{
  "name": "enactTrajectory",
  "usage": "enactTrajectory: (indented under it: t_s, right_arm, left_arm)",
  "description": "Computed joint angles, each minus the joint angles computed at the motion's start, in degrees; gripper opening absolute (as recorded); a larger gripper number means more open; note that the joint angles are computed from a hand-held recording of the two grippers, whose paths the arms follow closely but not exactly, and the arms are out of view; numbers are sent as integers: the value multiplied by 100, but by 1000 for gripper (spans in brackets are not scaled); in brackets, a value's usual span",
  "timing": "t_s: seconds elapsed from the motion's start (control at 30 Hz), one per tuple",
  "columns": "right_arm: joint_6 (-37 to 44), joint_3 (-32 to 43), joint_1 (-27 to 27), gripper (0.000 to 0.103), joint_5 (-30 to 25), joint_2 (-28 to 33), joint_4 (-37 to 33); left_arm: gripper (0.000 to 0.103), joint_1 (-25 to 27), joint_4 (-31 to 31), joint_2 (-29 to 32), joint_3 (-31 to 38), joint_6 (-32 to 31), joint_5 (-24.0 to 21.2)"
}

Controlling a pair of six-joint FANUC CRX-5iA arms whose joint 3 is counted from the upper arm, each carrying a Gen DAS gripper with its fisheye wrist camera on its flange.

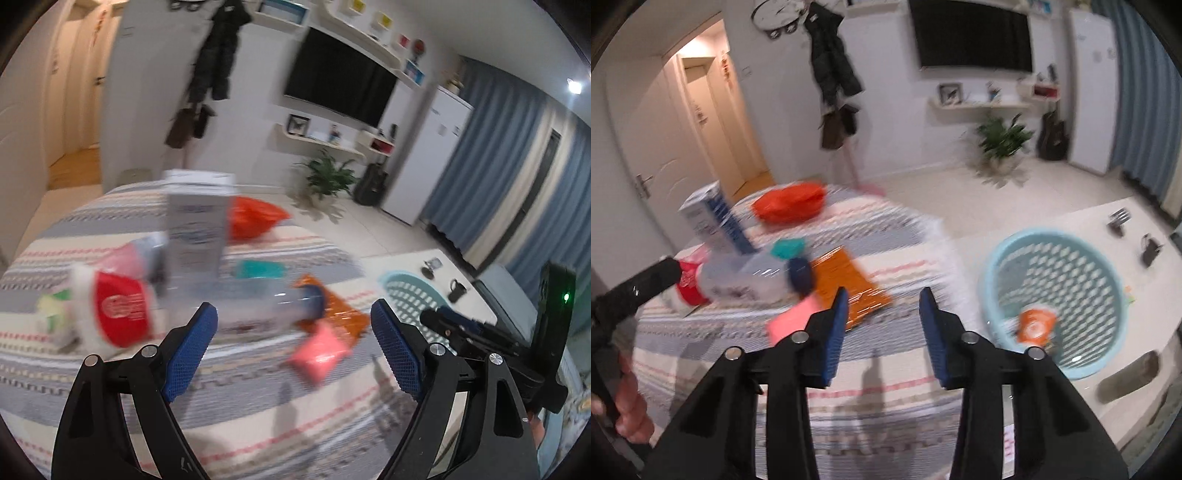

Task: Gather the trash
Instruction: 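Return both open grippers to the table, then grasp the clear plastic bottle with the left gripper while the right grasps the pink bag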

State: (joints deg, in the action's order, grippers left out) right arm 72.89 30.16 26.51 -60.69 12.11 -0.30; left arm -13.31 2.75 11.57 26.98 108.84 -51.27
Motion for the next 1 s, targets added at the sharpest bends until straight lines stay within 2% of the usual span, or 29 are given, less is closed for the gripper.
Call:
enactTrajectory:
  t_s: [0.1, 0.17, 0.23, 0.27, 0.43, 0.63, 0.67, 0.73, 0.83, 1.0]
  right_arm:
    - [-15, -3, 202, 36, -118, 65, -60]
    - [39, 2, 325, 43, -240, 98, -218]
    - [-80, -77, 477, 57, -229, 118, -74]
    - [-107, -78, 544, 59, -239, 151, -43]
    - [-253, 83, 648, 63, -408, 397, -76]
    - [-349, 135, 689, 62, -486, 583, 101]
    - [-350, 75, 673, 60, -424, 547, 102]
    - [-290, 51, 638, 49, -437, 524, 98]
    - [-140, 51, 527, 39, -488, 487, -21]
    - [-90, -24, 342, 38, -519, 381, -133]
  left_arm:
    - [82, 296, 332, -215, -450, -57, 147]
    - [82, 456, 647, -267, -698, -220, 251]
    - [81, 531, 802, -252, -794, -356, 271]
    - [79, 560, 847, -243, -834, -419, 256]
    - [79, 489, 554, 193, -305, -348, -77]
    - [79, 410, 150, 599, 306, -246, -464]
    - [77, 394, 134, 670, 395, -248, -516]
    - [74, 379, 161, 676, 356, -295, -534]
    - [69, 420, 533, 560, 36, -553, -381]
    - [67, 447, 1471, 333, -603, -1278, -121]
